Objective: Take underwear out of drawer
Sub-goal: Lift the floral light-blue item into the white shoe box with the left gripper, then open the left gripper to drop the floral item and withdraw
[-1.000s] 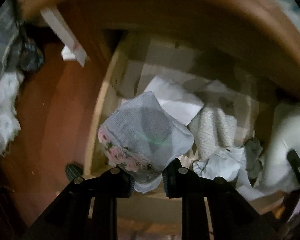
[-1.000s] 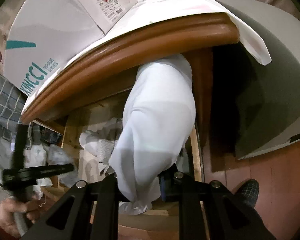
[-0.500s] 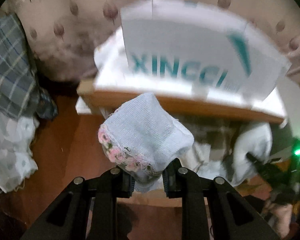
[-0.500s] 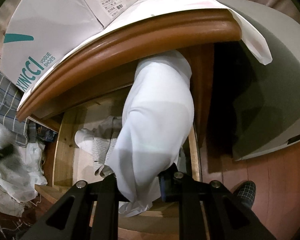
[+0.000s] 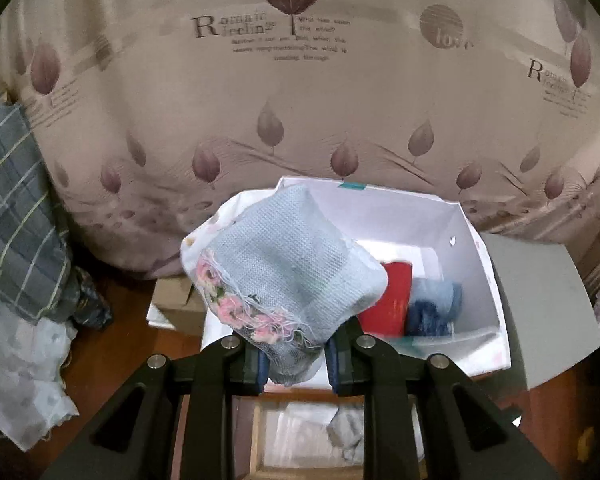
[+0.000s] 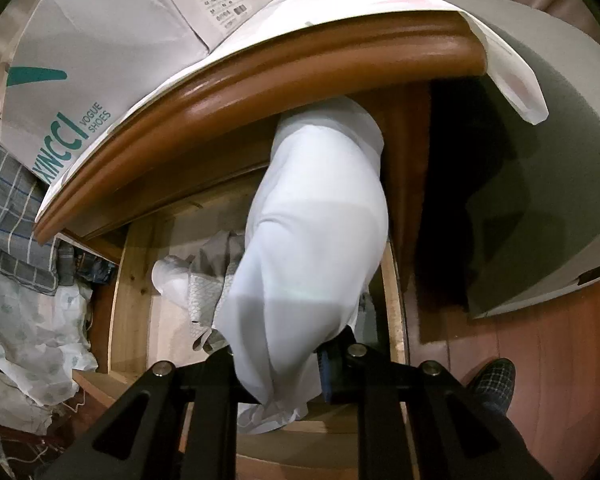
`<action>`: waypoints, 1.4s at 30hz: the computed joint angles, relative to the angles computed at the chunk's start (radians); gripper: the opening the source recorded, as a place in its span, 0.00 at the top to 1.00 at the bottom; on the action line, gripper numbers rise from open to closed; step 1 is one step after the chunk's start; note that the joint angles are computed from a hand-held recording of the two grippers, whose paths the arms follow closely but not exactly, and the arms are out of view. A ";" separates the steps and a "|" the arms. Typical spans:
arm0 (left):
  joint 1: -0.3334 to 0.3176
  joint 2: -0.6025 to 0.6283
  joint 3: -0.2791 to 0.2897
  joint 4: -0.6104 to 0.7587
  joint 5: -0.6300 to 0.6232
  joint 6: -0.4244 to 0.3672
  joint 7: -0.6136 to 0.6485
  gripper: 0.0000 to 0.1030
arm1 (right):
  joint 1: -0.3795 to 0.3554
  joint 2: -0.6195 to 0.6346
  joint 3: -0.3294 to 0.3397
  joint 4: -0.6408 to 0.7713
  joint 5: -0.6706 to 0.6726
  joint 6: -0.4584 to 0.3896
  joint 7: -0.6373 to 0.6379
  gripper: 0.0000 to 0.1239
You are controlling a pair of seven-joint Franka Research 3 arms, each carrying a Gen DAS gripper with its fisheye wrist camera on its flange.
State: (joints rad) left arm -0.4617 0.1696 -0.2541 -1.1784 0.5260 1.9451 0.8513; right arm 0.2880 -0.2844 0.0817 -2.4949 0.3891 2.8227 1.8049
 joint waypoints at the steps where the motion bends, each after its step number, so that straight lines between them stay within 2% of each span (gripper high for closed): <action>1: -0.001 0.036 -0.003 0.052 0.001 -0.016 0.019 0.81 | 0.000 0.000 0.000 0.000 0.000 0.001 0.002 0.87; 3: -0.019 0.128 0.010 0.170 0.003 -0.041 0.060 0.81 | 0.003 0.000 -0.001 -0.001 0.004 0.001 0.000 0.87; 5: -0.024 0.186 0.026 0.227 -0.026 -0.042 0.082 0.81 | 0.007 -0.002 -0.004 -0.002 0.011 0.000 -0.003 0.87; 9: -0.040 0.301 0.061 0.353 -0.092 -0.093 0.088 0.81 | 0.014 -0.001 -0.012 -0.001 0.030 -0.006 -0.020 0.87; 15: -0.041 0.354 0.084 0.371 -0.159 -0.133 0.089 0.81 | 0.015 0.006 -0.013 0.007 0.048 -0.017 -0.027 0.87; 20: -0.042 0.310 0.089 0.279 -0.141 -0.086 0.065 0.78 | 0.010 0.004 -0.005 0.005 0.038 -0.015 -0.020 0.87; 21: -0.041 0.305 0.088 0.270 -0.138 -0.082 0.061 0.73 | 0.008 0.006 -0.003 0.008 0.034 -0.014 -0.016 0.87; 24: -0.029 0.275 0.082 0.224 -0.139 -0.052 0.042 0.70 | 0.008 0.004 -0.001 0.006 0.028 -0.013 -0.011 0.87; 26: -0.027 0.246 0.084 0.179 -0.120 -0.031 0.015 0.63 | 0.008 0.003 -0.002 0.006 0.025 -0.014 -0.012 0.87; 28: -0.026 0.224 0.081 0.148 -0.103 -0.023 0.001 0.50 | 0.008 0.010 0.000 0.011 0.020 -0.013 -0.009 0.87; 33: -0.020 0.158 0.065 0.051 -0.056 0.017 -0.010 0.43 | 0.005 0.011 0.006 0.012 0.006 -0.012 0.004 0.87; 37: -0.012 0.077 0.051 -0.065 -0.015 0.072 -0.057 0.35 | 0.003 0.013 0.010 0.014 -0.009 -0.011 0.016 0.87; 42: -0.002 -0.074 0.023 -0.286 0.121 0.140 -0.192 0.27 | -0.003 0.019 0.019 0.017 -0.041 -0.003 0.029 0.87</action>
State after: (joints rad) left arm -0.4635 0.0953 -0.2312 -1.4639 0.6469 2.0851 0.6597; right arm 0.2851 -0.2654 0.1011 -2.4783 0.3481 2.8192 1.8339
